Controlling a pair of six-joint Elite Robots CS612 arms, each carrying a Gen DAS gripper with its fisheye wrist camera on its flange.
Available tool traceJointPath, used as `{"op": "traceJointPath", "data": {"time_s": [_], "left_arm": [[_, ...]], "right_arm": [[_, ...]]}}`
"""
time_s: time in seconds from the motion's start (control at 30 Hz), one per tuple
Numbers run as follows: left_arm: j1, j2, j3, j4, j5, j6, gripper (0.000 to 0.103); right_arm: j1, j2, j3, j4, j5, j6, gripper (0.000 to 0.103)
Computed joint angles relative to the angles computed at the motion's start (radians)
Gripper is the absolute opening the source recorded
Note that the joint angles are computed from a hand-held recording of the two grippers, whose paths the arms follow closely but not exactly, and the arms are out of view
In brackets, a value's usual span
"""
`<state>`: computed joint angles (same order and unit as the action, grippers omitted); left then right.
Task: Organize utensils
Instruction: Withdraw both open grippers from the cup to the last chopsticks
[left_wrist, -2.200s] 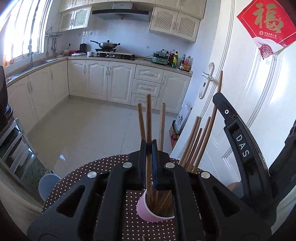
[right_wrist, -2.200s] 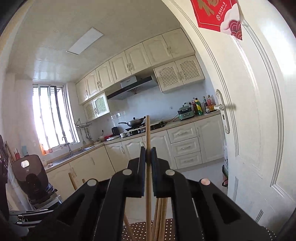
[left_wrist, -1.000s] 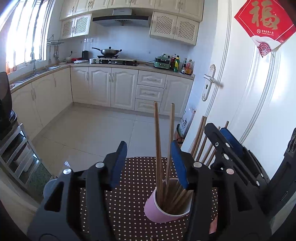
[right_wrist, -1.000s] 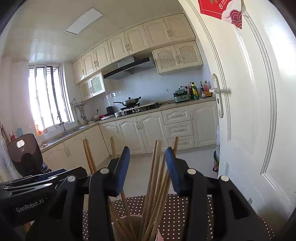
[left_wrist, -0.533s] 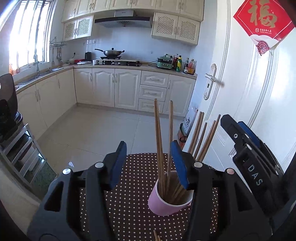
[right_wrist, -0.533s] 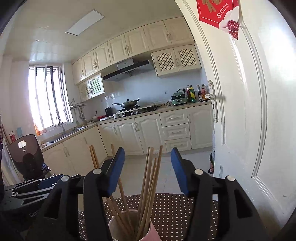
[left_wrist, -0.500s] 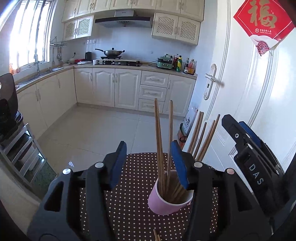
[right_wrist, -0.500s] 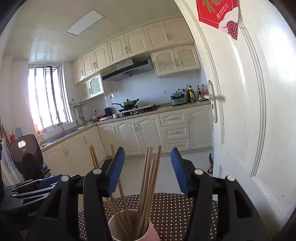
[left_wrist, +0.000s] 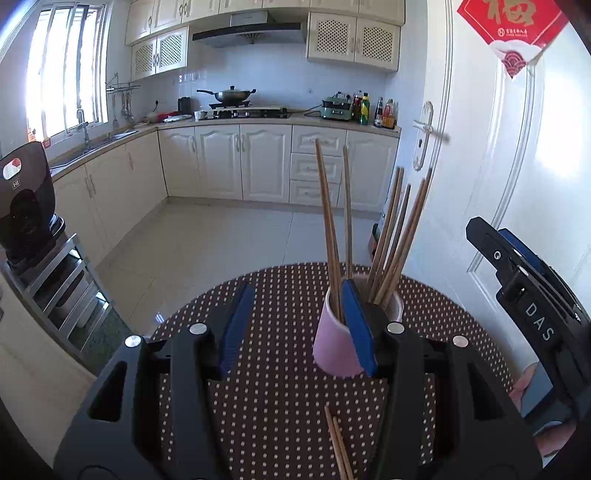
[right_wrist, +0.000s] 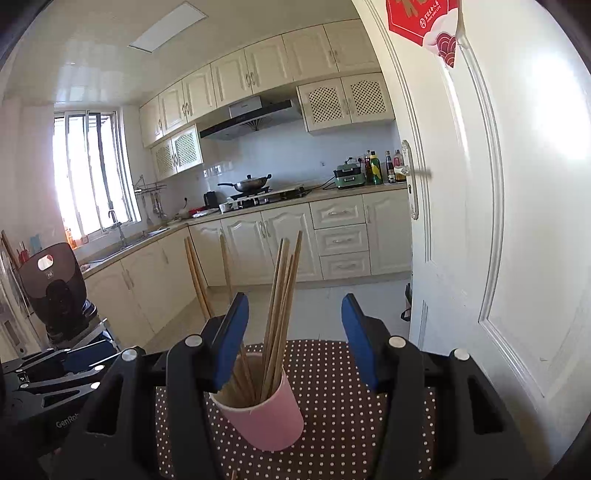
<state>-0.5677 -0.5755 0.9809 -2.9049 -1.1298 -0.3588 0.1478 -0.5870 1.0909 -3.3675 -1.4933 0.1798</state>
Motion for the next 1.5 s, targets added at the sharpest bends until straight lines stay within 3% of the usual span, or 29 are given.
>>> {"op": "traceJointPath", "data": {"time_s": [0.43, 0.53, 0.8, 0.9, 1.23, 1.5], "left_arm": [[-0.016, -0.066, 0.169, 0.036, 0.024, -0.035, 0.050], [-0.015, -0.073, 0.189, 0.064, 0.017, -0.041, 0.052], [0.011, -0.086, 0.196, 0.243, -0.145, -0.080, 0.053], [0.016, -0.086, 0.192, 0.300, -0.163, -0.091, 0.053], [0.039, -0.080, 0.167, 0.407, -0.243, -0.144, 0.054], [0.051, -0.079, 0.164, 0.431, -0.256, -0.171, 0.058]], "right_arm": [[0.006, -0.066, 0.152, 0.096, 0.059, -0.044, 0.053], [0.006, -0.077, 0.155, 0.222, 0.109, -0.091, 0.055], [0.018, -0.082, 0.113, 0.521, 0.169, -0.202, 0.055], [0.029, -0.078, 0.078, 0.650, 0.148, -0.254, 0.056], [0.042, -0.050, -0.017, 0.907, 0.094, -0.306, 0.056], [0.064, -0.002, -0.122, 1.018, 0.024, -0.335, 0.056]]}}
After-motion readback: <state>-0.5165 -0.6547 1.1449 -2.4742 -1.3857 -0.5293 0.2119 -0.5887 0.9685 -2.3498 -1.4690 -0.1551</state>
